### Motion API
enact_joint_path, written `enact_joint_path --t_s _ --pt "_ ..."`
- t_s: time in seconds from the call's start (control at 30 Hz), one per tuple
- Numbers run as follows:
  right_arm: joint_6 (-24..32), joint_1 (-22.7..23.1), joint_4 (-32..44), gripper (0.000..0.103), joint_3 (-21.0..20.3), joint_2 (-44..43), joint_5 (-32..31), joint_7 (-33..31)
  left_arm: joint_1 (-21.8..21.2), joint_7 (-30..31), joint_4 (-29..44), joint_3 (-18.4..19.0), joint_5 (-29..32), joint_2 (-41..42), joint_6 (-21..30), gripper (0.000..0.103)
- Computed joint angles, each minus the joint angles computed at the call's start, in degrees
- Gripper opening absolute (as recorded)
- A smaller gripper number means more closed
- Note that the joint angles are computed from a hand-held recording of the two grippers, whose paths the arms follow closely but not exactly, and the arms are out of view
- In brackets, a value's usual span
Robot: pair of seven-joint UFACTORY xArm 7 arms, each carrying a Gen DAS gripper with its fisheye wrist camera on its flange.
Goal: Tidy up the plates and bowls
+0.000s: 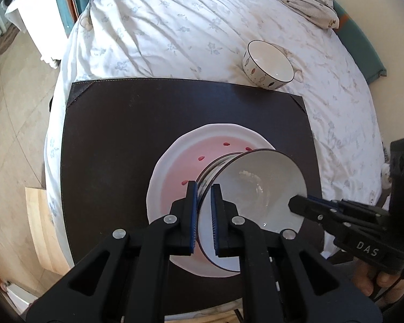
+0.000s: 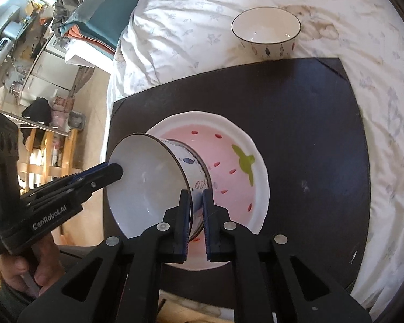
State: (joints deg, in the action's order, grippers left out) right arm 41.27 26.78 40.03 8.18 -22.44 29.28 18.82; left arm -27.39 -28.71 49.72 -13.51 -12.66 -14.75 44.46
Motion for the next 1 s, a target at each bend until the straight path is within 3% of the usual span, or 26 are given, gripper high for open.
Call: enact_joint_path --t_s 0.27,0.53,0.73,1.0 --pt "0.4 -0.2 -0.1 0.013 -1.1 1.3 4.0 0.0 0.2 0.1 1.6 0.5 -1.0 1.8 1.0 0.008" --pt "-2.6 -1.3 0.2 0.013 1.1 0.1 -2.9 2.5 0.5 -0.4 2.3 0.0 0.4 2.4 1.3 0.008" --pt "-4.0 -0.1 0.5 0.011 -0.6 2.7 0.2 0.0 0.5 -0.6 2.7 0.1 0.3 3.2 1.3 0.008" --pt "-3.9 -0.4 -0.3 0.011 0.1 0.1 -1.1 0.4 0.3 0.6 1.5 0.5 -0.7 1.5 1.1 0.008"
